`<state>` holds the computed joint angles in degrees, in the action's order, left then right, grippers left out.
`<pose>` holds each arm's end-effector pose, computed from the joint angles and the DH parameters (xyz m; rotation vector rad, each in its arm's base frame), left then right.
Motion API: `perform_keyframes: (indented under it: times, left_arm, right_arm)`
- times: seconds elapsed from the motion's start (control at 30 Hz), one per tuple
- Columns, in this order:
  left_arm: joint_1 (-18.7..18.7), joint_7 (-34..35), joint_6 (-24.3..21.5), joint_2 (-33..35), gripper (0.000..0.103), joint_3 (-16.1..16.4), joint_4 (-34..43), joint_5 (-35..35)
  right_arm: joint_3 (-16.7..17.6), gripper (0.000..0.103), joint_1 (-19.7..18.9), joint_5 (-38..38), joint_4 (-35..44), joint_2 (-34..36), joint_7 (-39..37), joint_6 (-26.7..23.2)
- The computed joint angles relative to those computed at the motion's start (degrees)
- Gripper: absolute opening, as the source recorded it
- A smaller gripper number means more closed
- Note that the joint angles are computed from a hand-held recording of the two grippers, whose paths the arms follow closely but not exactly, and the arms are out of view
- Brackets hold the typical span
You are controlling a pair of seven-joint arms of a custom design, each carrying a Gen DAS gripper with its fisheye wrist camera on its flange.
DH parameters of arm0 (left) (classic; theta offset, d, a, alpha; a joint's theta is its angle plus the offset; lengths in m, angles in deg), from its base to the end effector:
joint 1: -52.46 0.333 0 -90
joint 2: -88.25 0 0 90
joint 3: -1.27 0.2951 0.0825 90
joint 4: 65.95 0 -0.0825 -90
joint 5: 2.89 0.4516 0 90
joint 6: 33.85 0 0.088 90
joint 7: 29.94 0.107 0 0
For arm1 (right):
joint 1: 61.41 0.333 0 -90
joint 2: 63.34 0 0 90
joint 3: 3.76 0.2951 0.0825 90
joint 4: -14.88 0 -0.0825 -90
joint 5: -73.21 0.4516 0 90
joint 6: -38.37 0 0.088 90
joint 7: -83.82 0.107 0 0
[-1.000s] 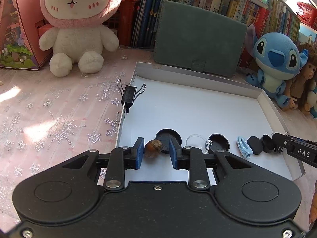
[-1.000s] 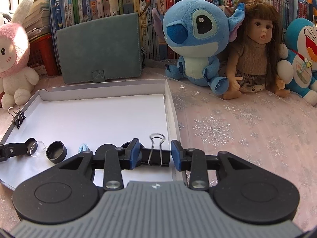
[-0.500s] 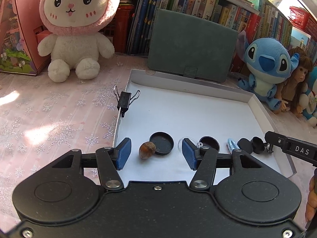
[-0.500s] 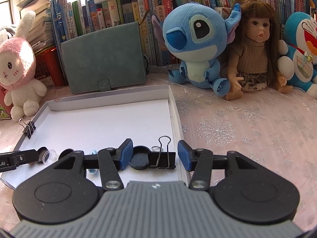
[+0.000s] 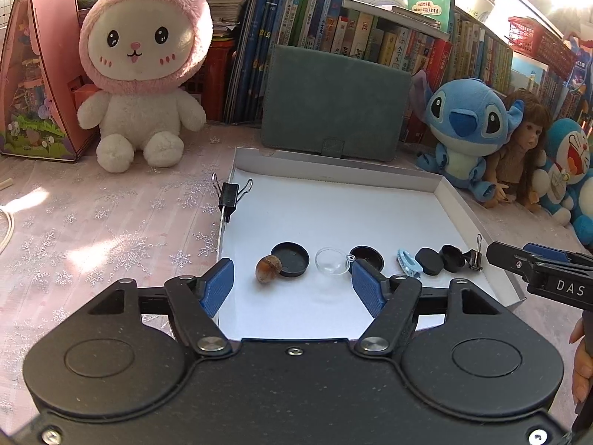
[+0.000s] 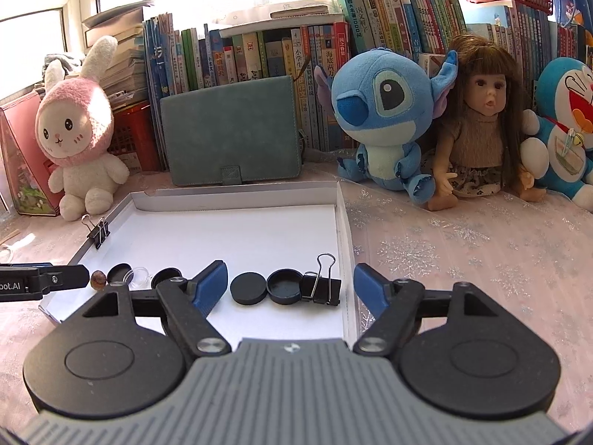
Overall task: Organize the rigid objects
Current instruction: 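Withdraw both tools from the tray toward the red pieces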
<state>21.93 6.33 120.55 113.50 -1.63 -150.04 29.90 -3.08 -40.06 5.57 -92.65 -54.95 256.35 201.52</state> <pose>0.6533 -0.4445 0.4755 -1.7377 1.8271 -1.0124 0.6220 0.3045 0.4521 -1.5427 1.6084 -0.8070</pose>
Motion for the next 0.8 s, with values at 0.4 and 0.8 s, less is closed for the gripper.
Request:
perform_keyframes:
  times: [0.4, 0.8]
  left_arm:
    - [-0.4, -5.1, 5.1, -8.7, 0.072, -1.5, -12.7, 7.4]
    - [1.5, -12.5, 7.3, -15.1, 0.075, -5.1, -22.7, 15.3]
  right_arm:
    - [2.6, 0.088, -0.8, -11.0, -7.5, -6.3, 8.4, 3.0]
    - [6.0, 0.09, -1.6, -18.6, -14.2, -11.2, 15.1, 1.8]
